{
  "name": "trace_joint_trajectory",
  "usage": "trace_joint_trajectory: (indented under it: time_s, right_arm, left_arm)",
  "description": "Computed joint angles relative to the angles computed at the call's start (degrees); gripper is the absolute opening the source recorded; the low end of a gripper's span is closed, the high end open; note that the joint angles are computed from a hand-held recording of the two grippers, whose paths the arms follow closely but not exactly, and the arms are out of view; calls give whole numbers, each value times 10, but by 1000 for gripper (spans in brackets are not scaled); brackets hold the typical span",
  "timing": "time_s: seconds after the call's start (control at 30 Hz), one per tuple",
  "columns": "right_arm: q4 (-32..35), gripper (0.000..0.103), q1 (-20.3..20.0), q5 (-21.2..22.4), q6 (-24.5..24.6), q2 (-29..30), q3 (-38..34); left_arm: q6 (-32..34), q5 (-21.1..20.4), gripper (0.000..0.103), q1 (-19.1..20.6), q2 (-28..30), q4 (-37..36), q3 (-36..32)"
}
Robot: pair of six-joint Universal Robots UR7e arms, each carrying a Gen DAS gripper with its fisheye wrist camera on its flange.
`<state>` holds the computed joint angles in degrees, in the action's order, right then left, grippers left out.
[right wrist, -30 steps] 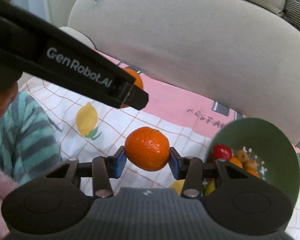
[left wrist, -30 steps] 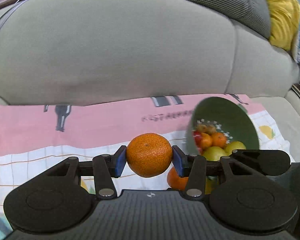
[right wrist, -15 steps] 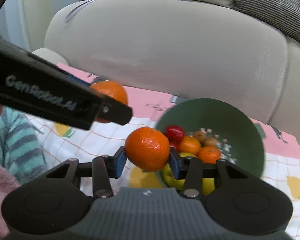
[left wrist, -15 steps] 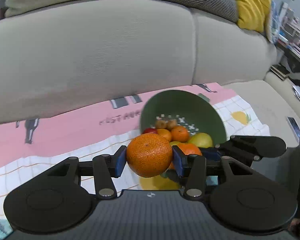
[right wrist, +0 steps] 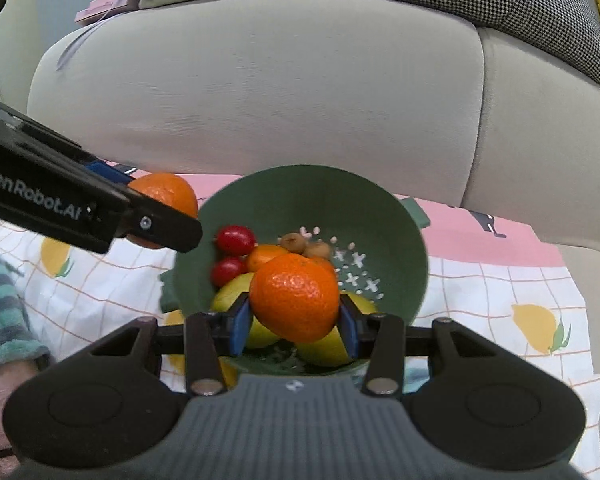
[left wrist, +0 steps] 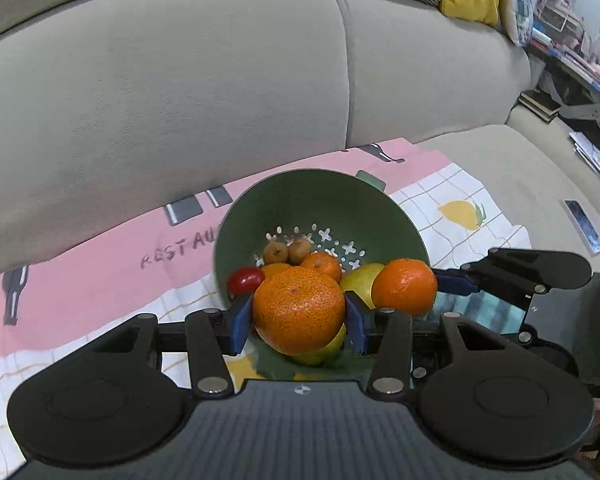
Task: Organize fruits
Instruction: 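Carry both mandarins over the green colander with both tools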
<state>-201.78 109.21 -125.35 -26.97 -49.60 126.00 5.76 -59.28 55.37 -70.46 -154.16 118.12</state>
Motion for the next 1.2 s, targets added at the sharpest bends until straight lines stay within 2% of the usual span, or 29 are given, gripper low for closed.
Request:
trace_joint_trajectory:
  time_s: [0.13,0.23,0.5,0.67,1.07,1.2]
  right_arm:
    - [-7,43,-8,-14,-54,12,-22]
    - [13,43,-19,-26,-96,24,-48]
    - [17,43,-41,-61,-176,66,-103]
    - [13,43,-48,-74,-203,87,-118]
    - [37,43,-54,-74,-193,88,-129]
    - [56,44,-52,-71,-168,78,-129]
  left_arm:
    - [7,1,54,7,29,3,-26]
    - [18,7,54,12,48,6,-44]
    - [63,24,54,23,93,22,-87]
    - [74,19,54,30,107,32,-103]
    - [85,7,54,43,122,35,-114]
    - [89,5,54,47,125,42,-121]
